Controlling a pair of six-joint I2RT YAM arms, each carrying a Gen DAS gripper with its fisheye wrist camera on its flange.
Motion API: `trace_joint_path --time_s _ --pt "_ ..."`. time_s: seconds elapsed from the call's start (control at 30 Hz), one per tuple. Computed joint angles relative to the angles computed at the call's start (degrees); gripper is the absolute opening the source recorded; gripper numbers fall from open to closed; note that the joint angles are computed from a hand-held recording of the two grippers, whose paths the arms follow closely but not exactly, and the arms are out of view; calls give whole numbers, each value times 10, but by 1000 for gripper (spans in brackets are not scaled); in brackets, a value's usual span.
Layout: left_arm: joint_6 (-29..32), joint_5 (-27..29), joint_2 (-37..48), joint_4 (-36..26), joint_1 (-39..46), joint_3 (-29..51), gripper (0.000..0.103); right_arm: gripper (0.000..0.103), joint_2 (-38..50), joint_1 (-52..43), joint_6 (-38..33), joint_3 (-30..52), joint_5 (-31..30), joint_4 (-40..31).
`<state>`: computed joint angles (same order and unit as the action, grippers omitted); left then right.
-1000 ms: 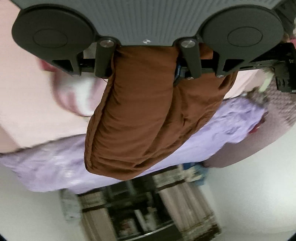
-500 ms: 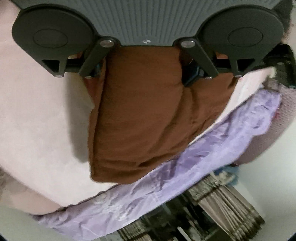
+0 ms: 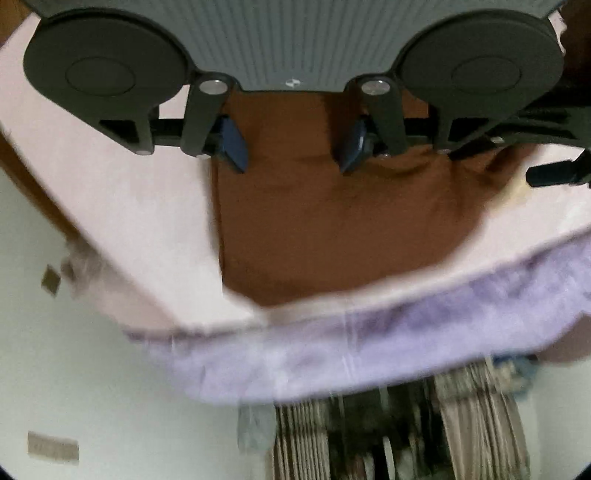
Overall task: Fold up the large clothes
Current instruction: 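Lower the folded bundle onto the sheet and open both grippers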
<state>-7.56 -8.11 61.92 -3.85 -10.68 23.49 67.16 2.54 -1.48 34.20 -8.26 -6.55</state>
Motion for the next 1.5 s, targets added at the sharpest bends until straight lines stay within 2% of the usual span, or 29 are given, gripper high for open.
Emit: trace_joint_path --time_s 0.03,0.1,0.17,0.23,0.33,0.43,0.53,0.6,0.67,0.73,0.8,0.83,0.87,0.93,0.97,1.03,1.07,1.1,1.13,1.17,1.2,1.27,1.33,1.4,1.47,1.5 --pt "-7 11 29 30 10 -9 103 69 14 4 9 -21 6 39" --pt "-15 53 56 67 42 -17 103 70 10 7 8 -43 13 73" --pt "-7 67 24 44 51 -17 103 70 -27 6 3 -39 15 38" --pt "-4 42 -30 4 31 -19 103 70 -60 -3 0 -25 7 -15" --pt "-20 -15 -148 -101 -24 -11 103 70 -109 -2 -1 -2 5 -90" --pt "-17 -46 -242 -192 -82 -8 103 70 -154 0 -5 -12 -3 -122" --pt "-7 -98 -186 -178 -114 -19 103 56 -172 -52 -30 -24 -71 -175" --pt "-4 -95 -110 -128 -105 -36 103 60 -134 -51 -14 -44 -68 -137" --pt "-14 -76 -77 -56 -91 -62 103 75 -94 -24 -9 -73 -20 -55" --pt "-22 -113 -100 -79 -122 -59 103 75 -108 -32 -2 -63 -27 -80" --pt "-43 -164 -167 -166 -174 -44 103 67 -145 -47 -4 -42 -47 -139" --pt "-55 -181 -207 -214 -195 -36 103 57 -165 -53 -9 -36 -54 -162" --pt "-66 -195 -252 -261 -213 -30 103 52 -184 -56 -17 -31 -59 -184" --pt "-82 -222 -314 -319 -246 -23 103 43 -215 -60 -27 -30 -58 -211" --pt "-82 -225 -333 -333 -251 -24 103 33 -220 -65 -33 -32 -63 -218" --pt "-48 -200 -360 -308 -221 -57 103 15 -180 -65 -38 -35 -69 -205" --pt "-32 -173 -331 -286 -191 -68 103 15 -158 -58 -33 -41 -63 -186" --pt "6 -118 -273 -219 -134 -84 103 15 -138 -54 -28 -51 -62 -162" --pt "20 -90 -226 -151 -104 -103 103 15 -129 -45 -17 -61 -56 -139" --pt "10 -93 -209 -116 -103 -114 103 15 -135 -34 -6 -69 -42 -126" --pt "1 -106 -216 -116 -113 -115 103 15 -144 -22 2 -73 -25 -124" --pt "-16 -157 -229 -136 -159 -108 103 21 -169 11 15 -73 16 -137" --pt "-53 -233 -262 -197 -232 -95 103 25 -208 45 32 -70 60 -174" --pt "-95 -287 -278 -256 -288 -70 103 37 -259 57 52 -72 67 -213" --pt "-164 -355 -283 -332 -362 -49 103 56 -314 67 56 -79 70 -250" --pt "-211 -391 -281 -382 -402 -35 103 58 -350 90 64 -87 95 -272"
